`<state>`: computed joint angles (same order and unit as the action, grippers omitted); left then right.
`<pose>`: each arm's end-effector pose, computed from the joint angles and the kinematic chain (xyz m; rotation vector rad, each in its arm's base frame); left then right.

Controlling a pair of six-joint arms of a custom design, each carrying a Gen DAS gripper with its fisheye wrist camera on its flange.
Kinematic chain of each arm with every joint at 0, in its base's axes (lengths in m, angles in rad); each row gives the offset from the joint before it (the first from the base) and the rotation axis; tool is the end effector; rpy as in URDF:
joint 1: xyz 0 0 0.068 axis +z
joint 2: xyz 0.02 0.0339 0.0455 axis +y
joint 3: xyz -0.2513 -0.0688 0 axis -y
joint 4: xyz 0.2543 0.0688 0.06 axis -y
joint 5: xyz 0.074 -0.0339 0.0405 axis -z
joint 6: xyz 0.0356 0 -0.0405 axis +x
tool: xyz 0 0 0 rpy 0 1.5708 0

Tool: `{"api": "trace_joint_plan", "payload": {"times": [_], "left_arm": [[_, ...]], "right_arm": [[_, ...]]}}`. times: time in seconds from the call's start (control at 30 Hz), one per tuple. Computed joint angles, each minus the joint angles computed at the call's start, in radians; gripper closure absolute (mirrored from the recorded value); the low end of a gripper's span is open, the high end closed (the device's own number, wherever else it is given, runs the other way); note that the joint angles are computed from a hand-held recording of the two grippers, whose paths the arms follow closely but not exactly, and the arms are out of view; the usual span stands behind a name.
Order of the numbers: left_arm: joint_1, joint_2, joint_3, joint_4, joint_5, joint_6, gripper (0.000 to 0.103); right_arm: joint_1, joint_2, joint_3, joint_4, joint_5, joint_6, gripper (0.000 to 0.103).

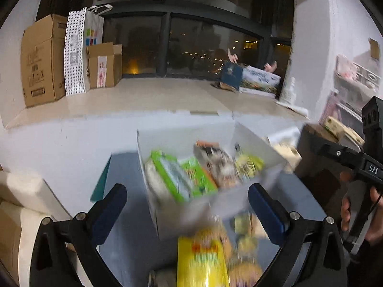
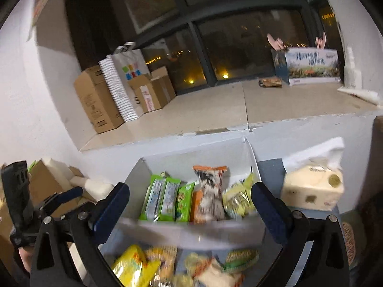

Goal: Organize snacks
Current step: 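Place both held snacks into the white box and open both tools, then grasp the yellow pouch with the left tool from the table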

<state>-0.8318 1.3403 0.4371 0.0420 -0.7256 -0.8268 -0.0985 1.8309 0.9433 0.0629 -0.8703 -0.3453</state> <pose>0.1742 -0.1561 0.1193 -0.2974 2.1541 -0.0362 0.3584 -0.0081 0.1258 -0.6460 2.0637 0.7815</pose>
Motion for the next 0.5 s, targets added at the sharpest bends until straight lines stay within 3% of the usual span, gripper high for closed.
{"api": "trace_joint_plan", "payload": {"times": [0.13,0.3,0.43,0.5], "left_arm": [[-0.219,0.007,-0.061,-0.105,-0.086,-0.264,0.000],[-0.489,0.145,-0.008,-0.324,-0.169,-0.691,0.000],[-0.638,0.258,0.067,-0.519,-0.186,-0.988,0.000],[-0.679,0.304,0.091,-0.580,-0.181,-1.085,0.000]], "right_arm": [[-0.118,-0.062,-0.175,-0.043,-0.087,-0.213,0.000],[-0.177,-0.012,-0.287,-0.107,-0.066,-0.432,0.000],[-0.107,0.060,-0.345,0.031,0.042,-0.429,0.000],[-0.060,0.083,-0.338,0.056,0.075,-0.417,0.000]]}}
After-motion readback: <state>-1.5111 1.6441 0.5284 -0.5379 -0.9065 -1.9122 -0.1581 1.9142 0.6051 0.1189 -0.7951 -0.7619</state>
